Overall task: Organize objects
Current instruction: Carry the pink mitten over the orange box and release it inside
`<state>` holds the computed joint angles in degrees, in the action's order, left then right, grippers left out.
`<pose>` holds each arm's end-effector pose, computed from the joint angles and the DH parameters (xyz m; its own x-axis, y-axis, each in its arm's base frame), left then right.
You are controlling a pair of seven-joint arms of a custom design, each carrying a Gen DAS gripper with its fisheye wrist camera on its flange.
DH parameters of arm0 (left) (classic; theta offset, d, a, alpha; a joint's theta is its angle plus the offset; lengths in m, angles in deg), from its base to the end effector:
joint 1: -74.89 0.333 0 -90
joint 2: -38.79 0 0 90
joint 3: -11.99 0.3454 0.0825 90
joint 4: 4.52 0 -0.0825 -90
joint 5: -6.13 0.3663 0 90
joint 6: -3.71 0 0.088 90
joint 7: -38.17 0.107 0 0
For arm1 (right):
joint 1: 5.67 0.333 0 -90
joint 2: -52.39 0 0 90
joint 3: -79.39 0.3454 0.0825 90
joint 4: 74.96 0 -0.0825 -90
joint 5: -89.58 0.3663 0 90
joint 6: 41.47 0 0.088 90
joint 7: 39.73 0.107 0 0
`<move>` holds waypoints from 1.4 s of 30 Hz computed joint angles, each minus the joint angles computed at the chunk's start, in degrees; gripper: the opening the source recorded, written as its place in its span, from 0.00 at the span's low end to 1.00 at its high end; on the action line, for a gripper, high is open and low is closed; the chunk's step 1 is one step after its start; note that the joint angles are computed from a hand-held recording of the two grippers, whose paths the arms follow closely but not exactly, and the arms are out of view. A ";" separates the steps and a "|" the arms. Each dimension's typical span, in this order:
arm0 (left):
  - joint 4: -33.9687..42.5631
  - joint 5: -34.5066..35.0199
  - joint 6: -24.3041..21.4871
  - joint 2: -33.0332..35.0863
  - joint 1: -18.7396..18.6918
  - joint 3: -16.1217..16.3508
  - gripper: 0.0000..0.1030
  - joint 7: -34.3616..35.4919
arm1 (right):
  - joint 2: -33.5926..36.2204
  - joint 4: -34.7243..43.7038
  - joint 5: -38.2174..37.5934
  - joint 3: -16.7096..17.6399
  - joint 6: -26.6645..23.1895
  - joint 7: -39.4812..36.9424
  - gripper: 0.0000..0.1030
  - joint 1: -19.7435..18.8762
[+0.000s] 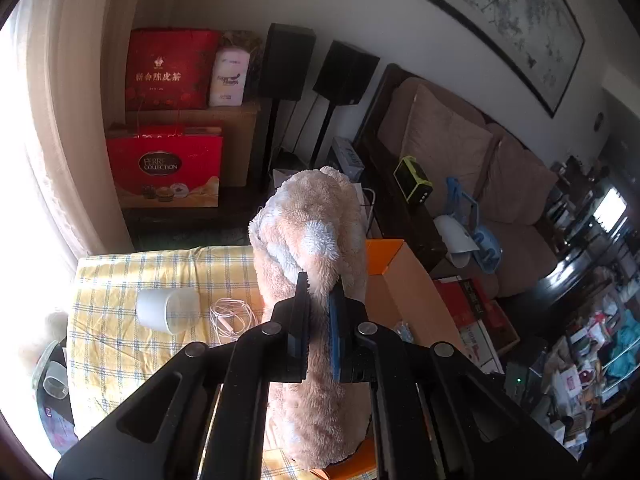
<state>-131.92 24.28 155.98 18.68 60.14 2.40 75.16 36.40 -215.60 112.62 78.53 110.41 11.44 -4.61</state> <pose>0.4212 -0.2142 0.6377 0.1313 -0.9436 0.3039 -0.6766 -0.3093 -0.6683 0.4584 -0.0094 0.4906 0.3629 -0.9318 -0.0041 -0.7998 -0.3092 -0.5145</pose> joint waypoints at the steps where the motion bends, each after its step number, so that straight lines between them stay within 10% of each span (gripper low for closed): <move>1: 0.62 0.10 0.10 1.15 0.01 -0.26 0.07 -0.11 | 0.00 0.00 0.00 0.00 0.00 0.00 0.15 0.00; 25: 11.19 -12.93 5.90 23.89 0.82 -4.65 0.09 4.13 | 0.11 -0.04 -0.79 0.10 0.17 0.36 0.15 -0.17; 28: 13.42 -9.20 -0.48 24.36 0.35 -4.75 0.16 3.24 | 0.09 -0.08 -0.78 0.05 0.20 0.25 0.15 -0.17; 32: 12.93 -1.70 -3.30 22.40 -0.70 -4.66 0.53 -0.23 | 0.16 -0.02 -0.25 -0.17 0.00 -0.19 0.16 -0.03; 42: 9.53 6.32 -6.13 15.20 -1.69 -5.07 0.80 -3.28 | 0.23 0.14 -0.78 0.26 -0.09 0.67 0.17 -0.07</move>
